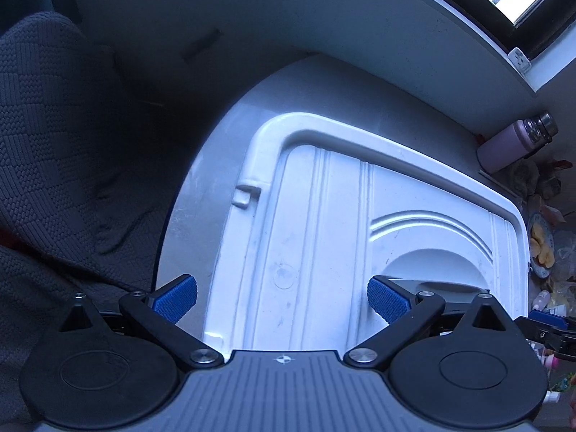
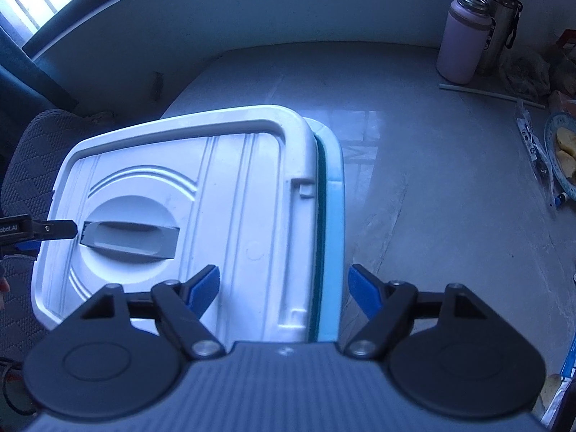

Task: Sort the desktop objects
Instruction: 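Open both tools to release the lid on the bin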

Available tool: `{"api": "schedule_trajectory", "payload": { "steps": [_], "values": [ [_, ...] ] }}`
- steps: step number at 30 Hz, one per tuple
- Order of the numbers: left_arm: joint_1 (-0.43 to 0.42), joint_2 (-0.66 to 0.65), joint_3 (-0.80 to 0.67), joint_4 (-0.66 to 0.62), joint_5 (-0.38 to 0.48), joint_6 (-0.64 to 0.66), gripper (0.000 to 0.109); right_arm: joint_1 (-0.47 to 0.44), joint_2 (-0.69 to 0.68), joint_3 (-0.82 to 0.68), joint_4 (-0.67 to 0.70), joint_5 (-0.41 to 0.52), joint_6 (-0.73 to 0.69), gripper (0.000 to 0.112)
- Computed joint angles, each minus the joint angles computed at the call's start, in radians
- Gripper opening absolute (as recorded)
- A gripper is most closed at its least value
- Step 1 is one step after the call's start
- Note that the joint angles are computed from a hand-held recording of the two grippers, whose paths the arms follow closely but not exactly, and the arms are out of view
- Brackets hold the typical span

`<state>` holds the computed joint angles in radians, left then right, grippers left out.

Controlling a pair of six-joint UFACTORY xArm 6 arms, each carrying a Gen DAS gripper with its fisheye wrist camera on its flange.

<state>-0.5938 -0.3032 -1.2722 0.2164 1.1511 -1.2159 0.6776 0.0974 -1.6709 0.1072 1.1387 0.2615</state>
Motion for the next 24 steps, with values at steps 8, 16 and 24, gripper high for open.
{"api": "schedule_trajectory", "payload": {
  "steps": [8, 16, 24],
  "values": [
    [-0.013, -0.014, 0.023, 0.000, -0.061, 0.006, 0.081, 0.003, -0.007, 0.013, -0.002, -0.005, 0.000, 0.070],
    [-0.028, -0.012, 0.026, 0.002, -0.064, -0.004, 0.079, 0.000, -0.030, 0.026, -0.021, -0.002, 0.014, 0.053],
    [-0.036, 0.021, -0.017, 0.024, -0.029, 0.002, 0.079, 0.003, -0.028, 0.029, -0.041, 0.003, 0.011, 0.049]
  ]
}}
